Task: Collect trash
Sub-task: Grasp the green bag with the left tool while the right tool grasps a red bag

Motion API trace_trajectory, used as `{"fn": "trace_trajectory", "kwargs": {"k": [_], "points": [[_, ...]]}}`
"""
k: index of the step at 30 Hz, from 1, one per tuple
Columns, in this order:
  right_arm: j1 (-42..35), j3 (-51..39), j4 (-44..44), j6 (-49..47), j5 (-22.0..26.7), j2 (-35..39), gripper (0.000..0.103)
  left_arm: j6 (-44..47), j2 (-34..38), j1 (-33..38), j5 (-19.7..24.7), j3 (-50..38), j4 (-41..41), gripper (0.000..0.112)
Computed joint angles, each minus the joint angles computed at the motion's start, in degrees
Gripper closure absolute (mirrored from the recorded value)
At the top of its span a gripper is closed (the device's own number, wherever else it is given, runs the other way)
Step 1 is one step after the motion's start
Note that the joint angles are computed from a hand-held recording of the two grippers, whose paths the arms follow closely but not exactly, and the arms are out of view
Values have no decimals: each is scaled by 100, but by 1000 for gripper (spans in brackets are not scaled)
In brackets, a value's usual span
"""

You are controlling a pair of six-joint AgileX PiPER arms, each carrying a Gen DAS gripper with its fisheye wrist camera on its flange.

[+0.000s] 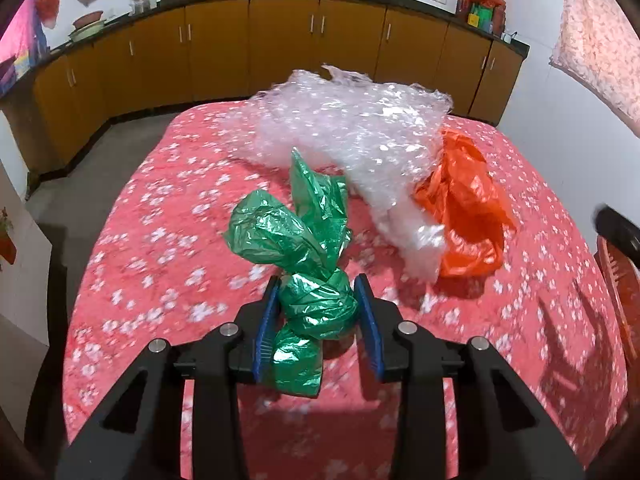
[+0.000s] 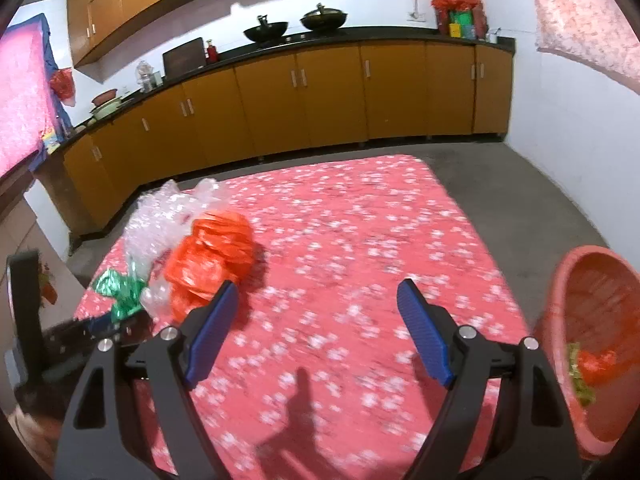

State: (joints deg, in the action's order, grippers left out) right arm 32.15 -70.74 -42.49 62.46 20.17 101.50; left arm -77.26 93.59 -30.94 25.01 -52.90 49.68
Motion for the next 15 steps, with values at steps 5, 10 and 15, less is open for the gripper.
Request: {"fn": "trace_trajectory", "kwargs": {"k": [5, 10, 15], "points": [[163, -852, 601, -602, 72, 664, 24, -410, -422, 72, 114, 454, 414, 74], [311, -1767, 1232, -1190, 233, 1336, 24, -636, -639, 360, 52, 661, 627, 74], [435, -2646, 1568, -1730, 685, 1950, 24, -699, -683, 626, -61, 696, 667, 74]]}}
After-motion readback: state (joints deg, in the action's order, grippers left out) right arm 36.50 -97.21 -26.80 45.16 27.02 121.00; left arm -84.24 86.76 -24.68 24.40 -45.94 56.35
